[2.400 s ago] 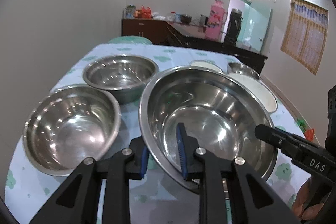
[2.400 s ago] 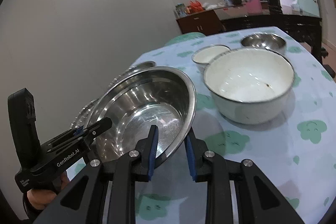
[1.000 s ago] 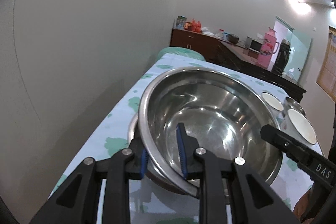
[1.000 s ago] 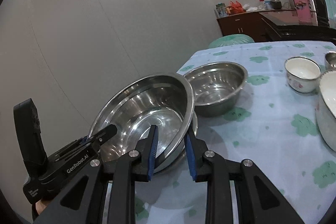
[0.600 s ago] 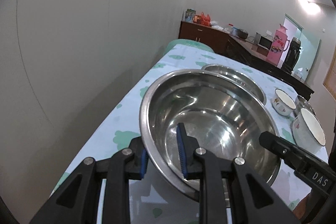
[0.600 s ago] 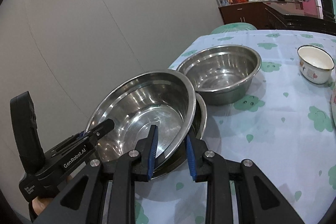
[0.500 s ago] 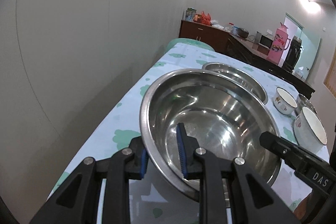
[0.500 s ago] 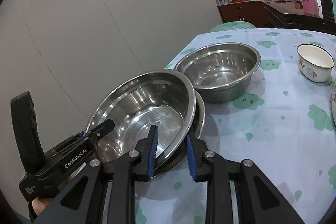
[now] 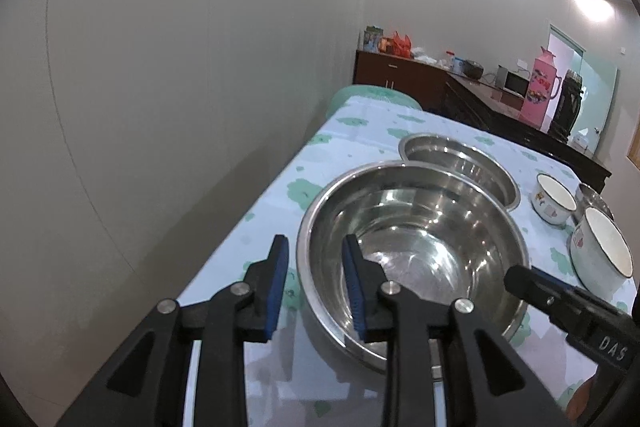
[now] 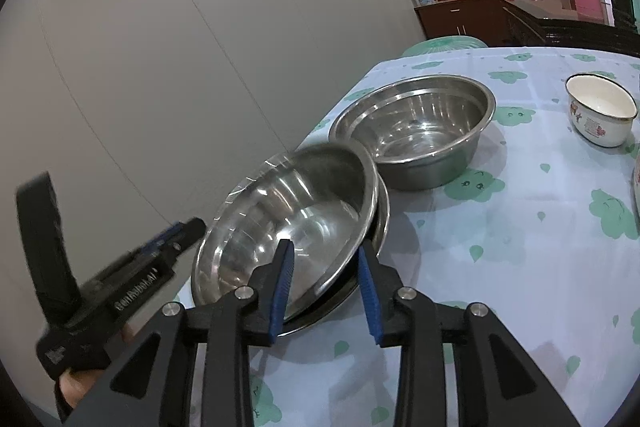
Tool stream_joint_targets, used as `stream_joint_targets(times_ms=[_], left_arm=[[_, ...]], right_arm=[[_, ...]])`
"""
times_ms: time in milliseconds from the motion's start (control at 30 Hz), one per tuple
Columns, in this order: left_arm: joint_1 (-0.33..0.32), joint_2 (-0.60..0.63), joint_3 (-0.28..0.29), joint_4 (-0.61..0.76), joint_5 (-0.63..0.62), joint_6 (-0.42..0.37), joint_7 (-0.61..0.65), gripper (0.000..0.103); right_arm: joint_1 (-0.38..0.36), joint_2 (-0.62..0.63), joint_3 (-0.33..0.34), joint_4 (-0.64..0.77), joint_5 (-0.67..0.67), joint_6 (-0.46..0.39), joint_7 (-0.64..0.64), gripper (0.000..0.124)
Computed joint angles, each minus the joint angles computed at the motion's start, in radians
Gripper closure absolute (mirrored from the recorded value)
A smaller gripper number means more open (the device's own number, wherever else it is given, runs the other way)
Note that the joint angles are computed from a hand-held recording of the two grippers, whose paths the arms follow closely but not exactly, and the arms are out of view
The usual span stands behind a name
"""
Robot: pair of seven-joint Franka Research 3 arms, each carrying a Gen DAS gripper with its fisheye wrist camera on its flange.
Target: Organize plates and bowls
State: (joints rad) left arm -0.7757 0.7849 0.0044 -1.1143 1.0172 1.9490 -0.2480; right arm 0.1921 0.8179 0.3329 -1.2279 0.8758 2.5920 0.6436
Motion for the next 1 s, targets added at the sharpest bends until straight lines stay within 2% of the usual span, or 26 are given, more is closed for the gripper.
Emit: stream_joint_targets(times_ms=[67,200,267,400,533,667,733,867,1000], left_arm=[[-0.001,-0.010,0.002,-0.016,0.003,-0.005,-0.011,0.075],[0.014,-0.012,-0.004,-0.026,-0.008,-0.008,-0.017,0.075],[0.018,-0.011,-0.005,-0.029,-0.010,-0.009,-0.016,0.075],[0.038,-0.012,-0.007,-0.042,-0.013,0.025,-0.018,0.075],[0.063,0.002,-0.015,-0.030,-0.034,0.073,0.017,0.074],[0.069,0.040,-0.012,0.017,-0.062,0.099,0.062,0.071],[0.069,0.056,-0.009,0.038,-0.084,0.102,0.078,0.070],[0.060,0.066,0.001,0.055,-0.112,0.099,0.092,0.070],[0.054,0.058,0.006,0.042,-0.117,0.110,0.090,0.070]], right_arm=[[0.006,-0.010,-0.009,-0.014,-0.004,0.025,0.008,0.087],[-0.033,-0.014,0.031,-0.030,0.063,0.058,-0.032,0.084],[-0.034,-0.006,0.026,-0.018,0.072,0.059,-0.024,0.083],[-0.012,0.047,-0.009,0.065,0.015,-0.034,0.077,0.082],[0.036,0.065,-0.053,0.094,-0.064,-0.004,0.138,0.082],[0.035,0.153,-0.049,0.233,-0.130,-0.162,0.232,0.082],[0.039,0.167,-0.050,0.256,-0.155,-0.199,0.237,0.082],[0.035,0.103,-0.037,0.149,-0.150,-0.131,0.157,0.084],[0.025,0.097,-0.035,0.142,-0.141,-0.153,0.164,0.086]])
